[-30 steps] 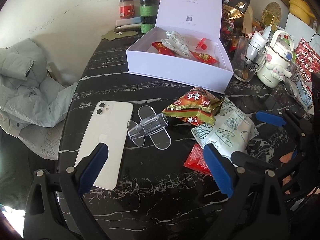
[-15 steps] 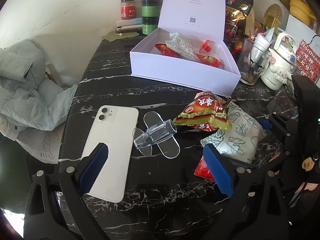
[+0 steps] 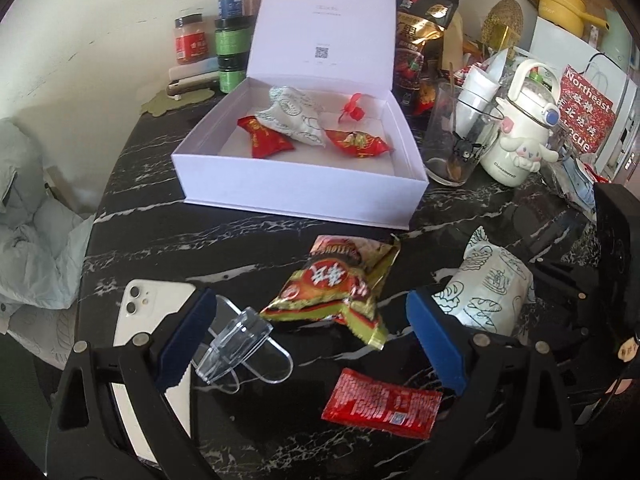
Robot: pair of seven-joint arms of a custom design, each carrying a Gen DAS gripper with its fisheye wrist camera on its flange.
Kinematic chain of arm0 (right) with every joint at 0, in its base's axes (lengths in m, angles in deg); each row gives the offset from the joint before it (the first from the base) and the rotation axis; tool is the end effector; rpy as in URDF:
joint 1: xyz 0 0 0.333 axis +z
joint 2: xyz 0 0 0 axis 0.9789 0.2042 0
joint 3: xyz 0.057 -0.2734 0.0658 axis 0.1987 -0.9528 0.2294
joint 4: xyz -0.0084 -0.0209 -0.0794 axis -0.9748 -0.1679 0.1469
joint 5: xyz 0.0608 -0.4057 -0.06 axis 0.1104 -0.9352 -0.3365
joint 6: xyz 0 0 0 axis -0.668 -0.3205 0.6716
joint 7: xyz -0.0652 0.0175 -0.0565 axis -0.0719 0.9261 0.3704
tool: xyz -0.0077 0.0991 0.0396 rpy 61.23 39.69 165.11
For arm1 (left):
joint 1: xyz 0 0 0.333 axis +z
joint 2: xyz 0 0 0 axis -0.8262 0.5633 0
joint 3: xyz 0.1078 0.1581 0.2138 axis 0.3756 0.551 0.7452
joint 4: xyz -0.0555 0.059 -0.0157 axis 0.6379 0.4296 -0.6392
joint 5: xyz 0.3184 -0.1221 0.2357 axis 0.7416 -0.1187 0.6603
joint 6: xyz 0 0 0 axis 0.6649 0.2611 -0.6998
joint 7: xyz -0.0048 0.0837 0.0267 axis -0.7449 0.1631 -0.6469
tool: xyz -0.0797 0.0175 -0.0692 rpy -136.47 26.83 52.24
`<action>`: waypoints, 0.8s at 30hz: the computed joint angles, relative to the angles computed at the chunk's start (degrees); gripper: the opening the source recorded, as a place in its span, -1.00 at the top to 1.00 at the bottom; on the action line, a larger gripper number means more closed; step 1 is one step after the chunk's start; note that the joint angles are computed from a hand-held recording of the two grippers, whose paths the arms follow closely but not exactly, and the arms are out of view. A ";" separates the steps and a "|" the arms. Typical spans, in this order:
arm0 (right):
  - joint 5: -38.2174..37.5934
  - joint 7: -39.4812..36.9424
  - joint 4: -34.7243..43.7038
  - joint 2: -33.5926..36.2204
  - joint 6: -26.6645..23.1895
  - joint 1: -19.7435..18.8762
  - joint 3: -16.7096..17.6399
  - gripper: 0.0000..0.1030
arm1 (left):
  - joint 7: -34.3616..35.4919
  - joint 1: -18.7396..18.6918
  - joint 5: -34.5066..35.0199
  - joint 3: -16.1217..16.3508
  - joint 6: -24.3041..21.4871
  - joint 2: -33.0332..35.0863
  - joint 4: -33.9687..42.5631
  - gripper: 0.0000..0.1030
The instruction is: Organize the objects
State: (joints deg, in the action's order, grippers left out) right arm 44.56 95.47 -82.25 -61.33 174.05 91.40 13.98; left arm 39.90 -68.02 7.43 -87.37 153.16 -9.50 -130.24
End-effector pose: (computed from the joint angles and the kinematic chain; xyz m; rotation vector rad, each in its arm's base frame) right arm 0.6229 0.1947 0.3585 -1.8201 1.6807 -0.3904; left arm 0.6944 -0.3000 0.3978 -1.3797 2.3345 -0.8996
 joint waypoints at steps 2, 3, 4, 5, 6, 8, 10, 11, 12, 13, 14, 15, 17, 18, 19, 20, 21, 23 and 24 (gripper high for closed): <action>0.83 -0.43 -0.91 -0.58 0.36 -0.60 0.28 -0.30 | 1.12 -0.59 0.37 -0.51 -2.16 2.80 4.08 -0.86; 1.18 -0.53 -1.15 -0.70 0.42 -0.80 0.32 -0.30 | 1.66 -0.80 0.34 -0.75 -3.29 4.02 5.86 -0.86; 1.43 -0.57 -1.34 -0.77 0.41 -0.93 0.30 -0.30 | 1.92 -1.32 0.59 -0.67 -5.07 5.58 8.30 -0.86; 1.81 -0.74 -1.42 -0.78 0.34 -1.17 0.40 -0.30 | 2.24 -1.89 0.97 -0.49 -6.75 7.11 10.70 -0.86; 2.21 -0.96 -1.52 -0.80 0.32 -1.40 0.51 -0.30 | 2.72 -2.51 1.50 -0.25 -8.11 8.68 13.08 -0.86; 2.59 -1.01 -1.53 -0.73 0.23 -1.54 0.46 -0.30 | 2.67 -4.16 3.41 1.15 -9.84 10.82 16.33 -0.86; 3.07 -1.58 -1.28 -0.51 0.09 -1.85 0.68 -0.30 | 3.79 -4.78 4.39 1.45 -12.27 12.90 19.57 -0.85; 3.45 -2.00 -1.18 -0.41 0.08 -2.07 0.90 -0.30 | 4.33 -4.90 4.45 1.37 -13.79 13.92 21.23 -0.82; 4.01 -2.71 -1.04 -0.30 0.03 -2.42 1.30 -0.30 | 4.65 -5.07 4.48 1.41 -15.30 14.81 22.72 -0.77; 4.60 -3.44 -0.93 -0.21 0.01 -2.74 1.68 -0.30 | 5.00 -5.24 4.51 1.45 -16.76 15.66 24.15 -0.74; 4.96 -3.84 -1.04 -0.25 0.11 -2.81 1.81 -0.30 | 5.30 -5.43 4.62 1.57 -17.95 16.17 24.97 -0.69; 5.15 -4.13 -1.01 -0.22 0.12 -2.80 1.83 -0.30 | 5.12 -5.87 5.07 2.02 -18.59 16.43 25.39 -0.64; 4.70 -3.61 -1.07 -0.27 0.01 -2.14 1.16 -0.30 | 4.94 -6.39 6.12 2.79 -18.39 15.94 24.33 -0.43; 4.75 -3.51 -1.18 -0.33 0.15 -2.07 1.10 -0.30 | 5.31 -6.22 6.08 2.60 -18.98 15.84 24.17 -0.27; 4.95 -3.51 -1.29 -0.40 0.22 -2.10 1.17 -0.30 | 6.53 -5.21 4.86 1.44 -18.80 15.40 23.35 -0.16; 5.17 -3.50 -1.46 -0.50 0.43 -2.13 1.24 -0.30 | 7.31 -4.65 4.02 0.83 -19.02 15.18 23.01 -0.12; 5.10 -3.33 -1.66 -0.62 0.62 -1.99 1.12 -0.30 | 7.72 -4.50 3.69 0.72 -19.09 14.95 22.70 -0.11; 3.95 -2.11 -2.21 -1.06 0.89 -1.12 0.24 -0.30 | 7.72 -4.98 4.18 1.31 -18.29 14.17 21.58 -0.09; 3.86 -2.04 -2.60 -1.37 1.16 -1.12 0.31 -0.30 | 7.74 -5.09 4.36 1.45 -17.88 13.73 20.91 -0.07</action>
